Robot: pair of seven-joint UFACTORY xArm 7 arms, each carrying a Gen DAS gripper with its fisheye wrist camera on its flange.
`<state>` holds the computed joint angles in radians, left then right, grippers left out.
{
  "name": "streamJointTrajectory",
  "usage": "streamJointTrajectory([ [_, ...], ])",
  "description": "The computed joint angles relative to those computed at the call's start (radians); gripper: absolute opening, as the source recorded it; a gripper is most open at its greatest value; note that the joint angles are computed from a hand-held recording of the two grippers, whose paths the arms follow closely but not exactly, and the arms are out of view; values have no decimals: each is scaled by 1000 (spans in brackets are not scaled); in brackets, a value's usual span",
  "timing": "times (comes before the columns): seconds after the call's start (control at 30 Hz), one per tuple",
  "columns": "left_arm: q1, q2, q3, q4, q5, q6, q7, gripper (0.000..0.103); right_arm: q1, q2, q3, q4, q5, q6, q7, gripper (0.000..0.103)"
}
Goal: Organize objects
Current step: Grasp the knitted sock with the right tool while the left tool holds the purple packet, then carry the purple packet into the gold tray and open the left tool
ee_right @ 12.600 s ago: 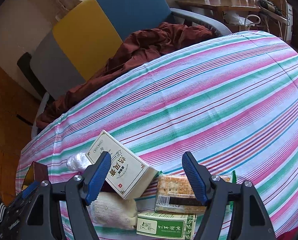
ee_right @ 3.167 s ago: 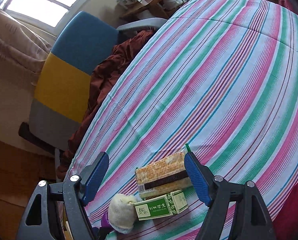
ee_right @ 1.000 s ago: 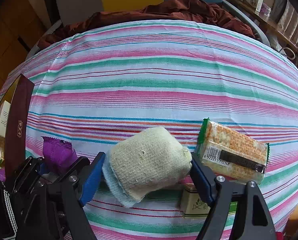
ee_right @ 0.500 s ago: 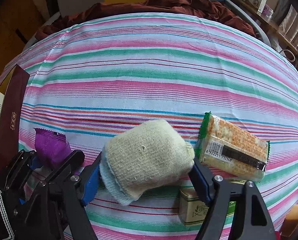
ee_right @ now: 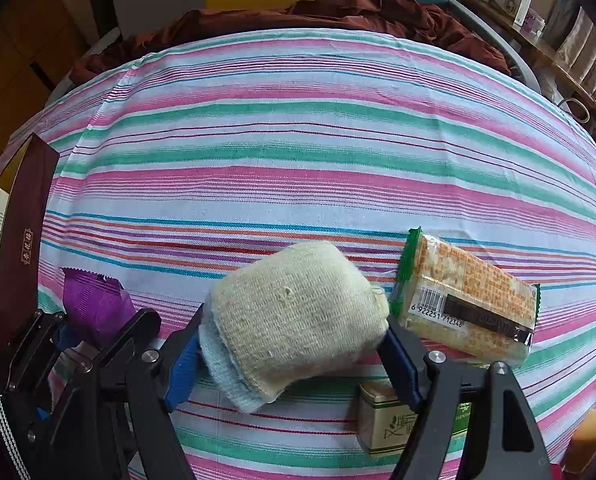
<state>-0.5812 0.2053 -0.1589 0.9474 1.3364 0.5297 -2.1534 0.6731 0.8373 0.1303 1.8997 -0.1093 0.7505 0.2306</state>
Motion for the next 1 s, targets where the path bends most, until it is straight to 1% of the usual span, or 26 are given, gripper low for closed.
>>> streamJointTrajectory([
  [0.1,-8,-8,-8,-5,-32,30,18,33,-2,3,-1,4,-1,-1,-4,79],
  [0.17,-18,-20,-18,-11,-68,67,40,33,-2,11,-2,16,-3,1,-8,79],
  [0.23,-29,-36,-27,-23,-75,87,38,33,0,18,-5,27,-6,3,-11,79],
  [0.27,-35,-44,-33,-28,-80,103,41,33,3,-1,-7,-1,-9,-7,-6,79],
  [0.37,-49,-74,-53,-44,-94,146,54,33,6,5,-12,8,-19,-6,-8,78],
  [0.5,-48,-125,-76,-71,-101,169,53,33,10,-5,-15,-5,-29,-12,-6,78],
  [0.73,-44,-214,-131,-103,-134,245,77,33,24,-6,-23,-8,-53,-19,7,78],
  [0.83,-41,-249,-154,-116,-143,271,82,33,35,-21,-26,-34,-64,-31,23,78],
  [0.93,-33,-272,-170,-126,-152,278,86,33,38,-18,-25,-29,-70,-29,27,78],
  [1.0,-27,-289,-178,-137,-156,280,85,33,29,-27,-24,-52,-72,-45,20,78],
])
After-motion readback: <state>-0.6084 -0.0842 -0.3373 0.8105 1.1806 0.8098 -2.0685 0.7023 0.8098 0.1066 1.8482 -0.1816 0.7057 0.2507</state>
